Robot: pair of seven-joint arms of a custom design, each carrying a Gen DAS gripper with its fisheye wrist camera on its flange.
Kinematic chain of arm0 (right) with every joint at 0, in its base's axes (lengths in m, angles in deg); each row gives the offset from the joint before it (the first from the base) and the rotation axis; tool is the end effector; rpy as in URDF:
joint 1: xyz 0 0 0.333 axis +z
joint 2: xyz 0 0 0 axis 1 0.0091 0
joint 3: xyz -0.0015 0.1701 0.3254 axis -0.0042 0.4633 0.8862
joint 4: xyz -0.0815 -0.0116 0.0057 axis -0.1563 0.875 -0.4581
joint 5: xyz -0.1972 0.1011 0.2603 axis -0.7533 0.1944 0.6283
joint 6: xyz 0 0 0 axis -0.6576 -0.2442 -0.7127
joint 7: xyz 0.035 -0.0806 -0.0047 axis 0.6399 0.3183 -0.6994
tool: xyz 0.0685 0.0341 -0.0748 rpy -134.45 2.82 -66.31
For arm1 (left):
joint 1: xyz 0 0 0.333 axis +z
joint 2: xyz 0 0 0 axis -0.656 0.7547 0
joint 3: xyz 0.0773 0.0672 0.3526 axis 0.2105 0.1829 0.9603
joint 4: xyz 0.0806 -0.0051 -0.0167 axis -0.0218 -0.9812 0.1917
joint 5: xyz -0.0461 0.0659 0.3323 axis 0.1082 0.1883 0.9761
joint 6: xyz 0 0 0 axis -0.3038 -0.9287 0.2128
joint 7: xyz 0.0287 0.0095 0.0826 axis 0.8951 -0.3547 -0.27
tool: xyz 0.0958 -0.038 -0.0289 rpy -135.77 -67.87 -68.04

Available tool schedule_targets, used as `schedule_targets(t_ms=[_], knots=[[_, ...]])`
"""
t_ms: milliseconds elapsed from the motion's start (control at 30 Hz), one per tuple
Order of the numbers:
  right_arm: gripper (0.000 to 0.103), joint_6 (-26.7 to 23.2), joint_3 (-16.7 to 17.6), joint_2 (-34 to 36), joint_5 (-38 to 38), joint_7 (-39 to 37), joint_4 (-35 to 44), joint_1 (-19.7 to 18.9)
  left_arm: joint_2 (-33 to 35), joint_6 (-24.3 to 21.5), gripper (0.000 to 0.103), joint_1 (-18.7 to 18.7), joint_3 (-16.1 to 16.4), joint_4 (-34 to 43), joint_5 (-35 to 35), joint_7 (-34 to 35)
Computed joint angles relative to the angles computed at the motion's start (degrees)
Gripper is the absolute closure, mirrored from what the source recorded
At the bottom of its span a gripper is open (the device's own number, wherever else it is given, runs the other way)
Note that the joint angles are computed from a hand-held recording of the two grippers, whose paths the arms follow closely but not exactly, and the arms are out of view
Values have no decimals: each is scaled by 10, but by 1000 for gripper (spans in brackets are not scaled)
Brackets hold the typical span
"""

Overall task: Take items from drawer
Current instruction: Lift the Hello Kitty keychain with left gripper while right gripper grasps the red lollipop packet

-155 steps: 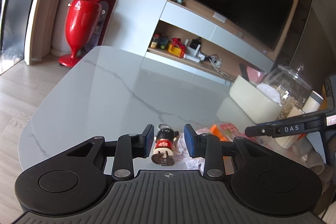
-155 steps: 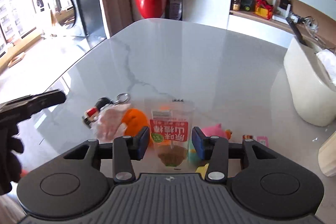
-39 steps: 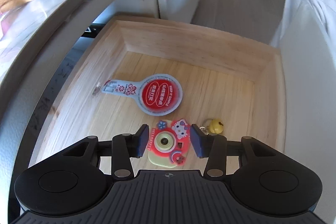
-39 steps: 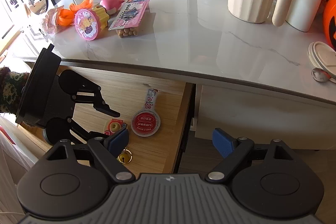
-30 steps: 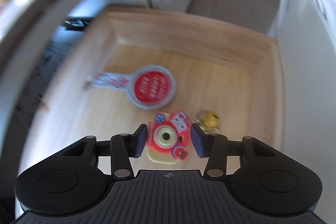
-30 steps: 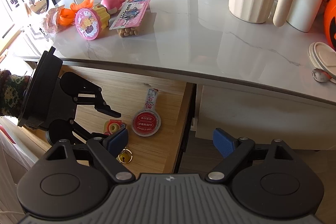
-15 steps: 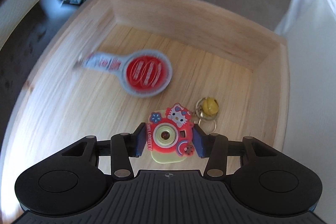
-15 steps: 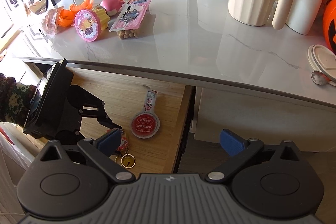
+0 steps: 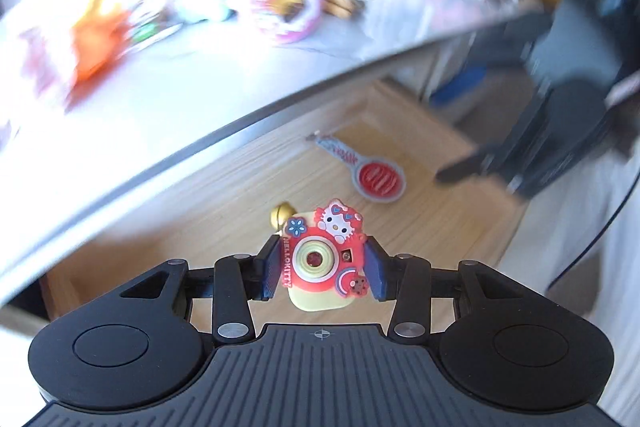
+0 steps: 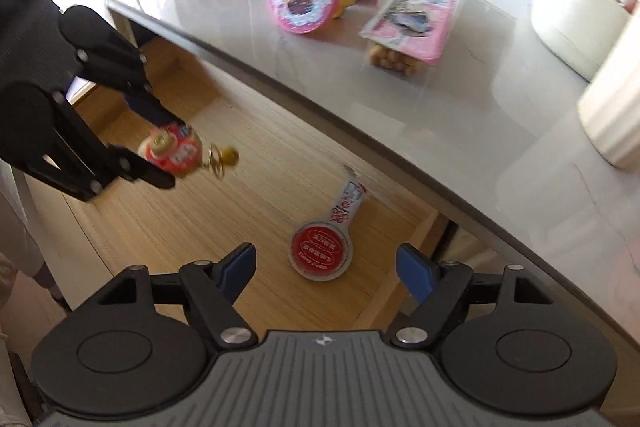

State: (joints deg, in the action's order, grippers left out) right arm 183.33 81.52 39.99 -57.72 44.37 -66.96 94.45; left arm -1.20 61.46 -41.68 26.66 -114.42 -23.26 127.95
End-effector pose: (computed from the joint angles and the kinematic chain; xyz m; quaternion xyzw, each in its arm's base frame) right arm 0.5909 0.0421 0.4666 -0.8640 0.4476 -0.1394 0.1837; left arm 0.5838 -0.1705 0.4781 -0.2772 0.9075 -0.3155 0.0067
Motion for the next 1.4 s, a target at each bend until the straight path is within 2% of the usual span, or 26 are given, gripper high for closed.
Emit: schedule_targets(t_ms=[200,367,667,700,833,933,1000,1067,1133,1200,1233,1300,1400], knots=[[25,-42,-14,69,-103,19,60,33,18,-58,56,17,12,22,7,-45],[25,-59,-25,109,-137,59,96,46,13,-35,56,13,8,11,14,-40],[24,-74,-35,144,-169,115,117,55,21,-39,56,10,5,18,40,-57],[17,-67,-35,146,-171,119,115,55,22,-40,56,11,4,19,41,-58],[15,-45,-21,143,-153,108,104,41,26,-45,56,12,3,25,44,-64],[23,-36,-6,133,-135,78,89,30,28,-47,56,12,2,27,49,-70],[35,-34,19,119,-107,19,75,11,29,-49,56,13,1,29,49,-69],[38,-42,40,105,-75,-46,62,-4,30,-50,56,13,1,30,51,-71],[35,-19,35,95,-64,-68,46,3,31,-51,56,12,0,31,53,-74],[23,-25,23,96,-59,-63,51,10,31,-51,56,11,1,31,56,-77],[20,-29,15,99,-60,-53,55,14,32,-51,56,11,0,31,57,-78],[20,-50,-1,107,-75,-26,65,26,32,-51,56,11,0,31,59,-79],[20,-76,-8,119,-87,2,82,33,34,-53,56,12,-1,33,60,-80]])
